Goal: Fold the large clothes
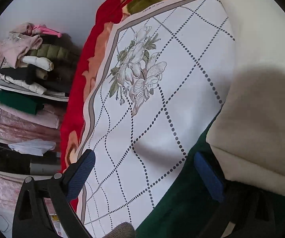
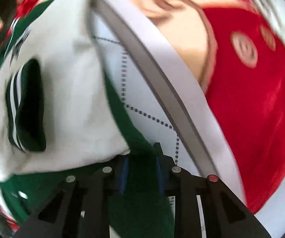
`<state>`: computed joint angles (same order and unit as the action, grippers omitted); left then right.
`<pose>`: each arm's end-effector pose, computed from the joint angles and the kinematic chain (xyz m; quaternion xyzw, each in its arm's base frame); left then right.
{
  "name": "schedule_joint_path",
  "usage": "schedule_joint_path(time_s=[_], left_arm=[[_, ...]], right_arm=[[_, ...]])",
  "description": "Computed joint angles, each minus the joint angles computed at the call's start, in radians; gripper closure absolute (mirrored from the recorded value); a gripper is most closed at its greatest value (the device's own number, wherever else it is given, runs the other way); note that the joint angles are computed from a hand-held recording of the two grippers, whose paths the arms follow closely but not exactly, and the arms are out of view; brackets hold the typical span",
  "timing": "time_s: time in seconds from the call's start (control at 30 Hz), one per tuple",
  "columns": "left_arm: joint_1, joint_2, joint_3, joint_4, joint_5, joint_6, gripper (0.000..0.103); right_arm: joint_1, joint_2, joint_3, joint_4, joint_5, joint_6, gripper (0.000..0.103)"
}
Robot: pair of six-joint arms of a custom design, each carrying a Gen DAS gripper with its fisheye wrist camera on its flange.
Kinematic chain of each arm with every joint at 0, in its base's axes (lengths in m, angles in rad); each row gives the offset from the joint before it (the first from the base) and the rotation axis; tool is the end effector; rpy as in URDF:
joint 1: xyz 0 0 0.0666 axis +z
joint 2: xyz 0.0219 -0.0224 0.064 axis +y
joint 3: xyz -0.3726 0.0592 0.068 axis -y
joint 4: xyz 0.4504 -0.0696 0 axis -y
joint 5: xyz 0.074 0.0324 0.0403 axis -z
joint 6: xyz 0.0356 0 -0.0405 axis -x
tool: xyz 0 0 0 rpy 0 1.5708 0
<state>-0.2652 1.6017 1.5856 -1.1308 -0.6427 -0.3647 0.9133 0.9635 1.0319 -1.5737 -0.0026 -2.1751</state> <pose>0.5784 -0.1354 0.4002 0.2242 0.9025 0.3183 0.1840 0.1967 0.2542 0.3968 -0.5895 -0.8071 -0.0328 0.0004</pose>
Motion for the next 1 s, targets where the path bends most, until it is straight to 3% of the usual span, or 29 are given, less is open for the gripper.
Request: schedule_joint_path(time_s=[0.17,0.2,0.23,0.3,0.37,0.43,0.47,0.5,0.57,0.6,0.63,0.7,0.77,0.83,0.9,1.0], left_arm=[[-0.004,-0.078,-0.026,0.0,0.045,0.01,0.0],[0.0,-0.102,-0.027,-0.011,0.081,0.025,0.0],[0.0,-0.122,-0.029,-0.021,0.099,0.034,0.0],[-0.009,-0.162,-0.033,-0.07,0.15,0.075,0.0],[-0.018,-0.184,-0.031,-0.119,0.192,0.114,0.0],[-0.035,-0.197,-0.036,-0.154,0.224,0.145,0.0],[-0.047,-0.204,-0.046,-0.165,0.231,0.159,0.0],[-0.058,-0.207,-0.054,-0.17,0.229,0.166,0.0],[-0.075,-0.211,-0.07,-0.18,0.219,0.179,0.0],[-0.078,-0.213,-0.074,-0.188,0.221,0.188,0.0],[-0.081,-0.217,-0.078,-0.194,0.221,0.193,0.0],[-0.082,-0.229,-0.087,-0.199,0.22,0.193,0.0],[-0.078,-0.241,-0.095,-0.197,0.222,0.186,0.0],[-0.068,-0.251,-0.1,-0.207,0.232,0.177,0.0],[-0.057,-0.267,-0.108,-0.218,0.243,0.161,0.0],[-0.044,-0.299,-0.124,-0.258,0.275,0.136,0.0]], right_arm=[[-0.031,-0.037,0.011,0.032,-0.062,0.021,0.077],[-0.012,-0.025,0.044,0.01,-0.05,0.008,0.07],[0.021,-0.01,0.083,-0.01,-0.012,-0.026,0.06],[0.059,0.008,0.14,-0.023,0.091,-0.066,0.052],[0.095,0.016,0.178,-0.024,0.213,-0.095,0.05],[0.052,0.009,0.169,0.023,0.296,-0.024,0.029],[0.013,0.008,0.147,0.068,0.306,0.028,0.026],[-0.055,-0.047,0.096,0.098,0.288,0.098,0.025],[-0.137,-0.095,-0.017,0.242,0.231,0.172,0.029],[-0.194,-0.099,-0.049,0.306,0.152,0.224,0.055],[-0.256,-0.083,-0.058,0.319,0.09,0.3,0.082],[-0.285,0.002,-0.017,0.249,0.126,0.382,0.093],[-0.299,0.036,0.043,0.138,0.192,0.388,0.094],[-0.317,0.027,0.044,0.102,0.17,0.391,0.09],[-0.329,0.003,0.024,0.14,0.093,0.402,0.078],[-0.232,-0.03,0.049,0.136,0.119,0.328,0.064]])
